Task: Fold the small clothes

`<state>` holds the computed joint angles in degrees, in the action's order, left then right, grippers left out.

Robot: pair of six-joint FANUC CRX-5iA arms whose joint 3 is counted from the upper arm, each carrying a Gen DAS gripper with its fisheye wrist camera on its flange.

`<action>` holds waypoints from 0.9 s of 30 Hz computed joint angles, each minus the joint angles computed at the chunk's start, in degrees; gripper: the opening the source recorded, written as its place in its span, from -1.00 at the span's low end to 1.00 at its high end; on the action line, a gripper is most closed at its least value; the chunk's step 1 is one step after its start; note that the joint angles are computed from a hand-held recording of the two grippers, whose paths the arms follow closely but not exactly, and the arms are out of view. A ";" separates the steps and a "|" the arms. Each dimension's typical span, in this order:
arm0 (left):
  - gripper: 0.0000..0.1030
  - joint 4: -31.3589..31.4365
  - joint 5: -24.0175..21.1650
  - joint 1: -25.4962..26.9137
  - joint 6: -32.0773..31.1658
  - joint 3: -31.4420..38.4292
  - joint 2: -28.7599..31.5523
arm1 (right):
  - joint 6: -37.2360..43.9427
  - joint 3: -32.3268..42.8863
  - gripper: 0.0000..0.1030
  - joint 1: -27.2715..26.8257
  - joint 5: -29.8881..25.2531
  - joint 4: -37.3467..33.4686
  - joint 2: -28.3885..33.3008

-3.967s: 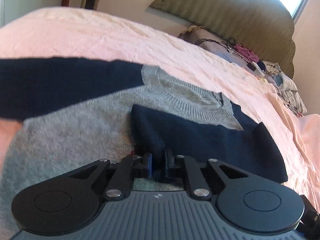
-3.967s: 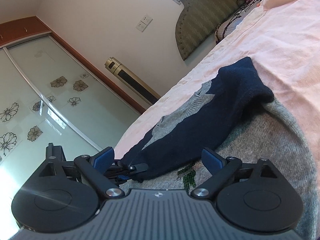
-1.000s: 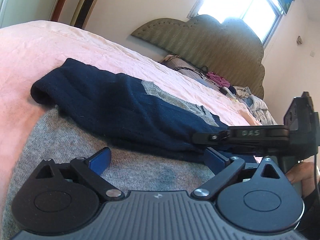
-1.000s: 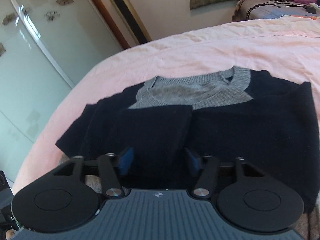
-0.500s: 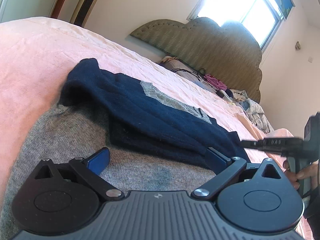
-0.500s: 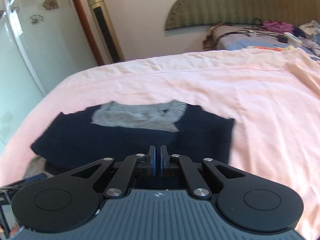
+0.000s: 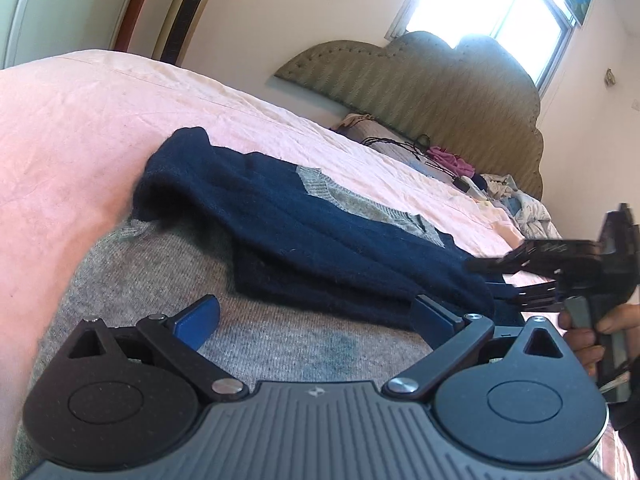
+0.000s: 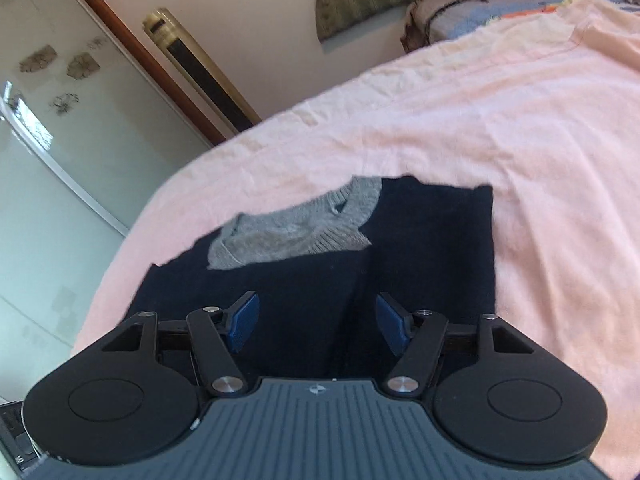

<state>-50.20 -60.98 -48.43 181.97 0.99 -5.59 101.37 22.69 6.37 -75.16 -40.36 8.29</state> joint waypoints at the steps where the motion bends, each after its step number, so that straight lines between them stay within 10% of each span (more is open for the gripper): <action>1: 0.99 -0.10 0.14 0.00 0.31 -0.15 -0.15 | -0.53 -0.02 -0.04 1.01 -0.26 0.80 0.55; 3: 0.99 -0.27 0.08 -0.16 0.54 -0.15 -0.10 | 1.71 -0.91 -0.73 2.09 -0.20 0.41 0.44; 12: 1.00 -0.12 0.59 0.06 0.50 -0.75 -0.59 | 13.05 -3.95 -0.78 2.92 7.87 8.21 -4.40; 15: 1.00 -0.45 -2.15 -0.98 -4.24 1.86 0.69 | 9.15 -3.77 -0.45 2.92 6.24 11.73 -2.71; 19: 1.00 -4.23 0.70 -0.35 -13.39 5.35 2.60 | 9.54 -11.12 -0.17 3.14 19.35 10.14 -9.25; 23: 1.00 8.61 2.88 10.89 -28.86 11.05 8.08 | 12.97 -6.89 0.13 3.02 14.63 2.66 -6.75; 27: 1.00 13.33 -2.21 15.19 -34.15 12.43 11.26 | 6.44 -8.18 0.25 8.11 16.87 12.10 -3.73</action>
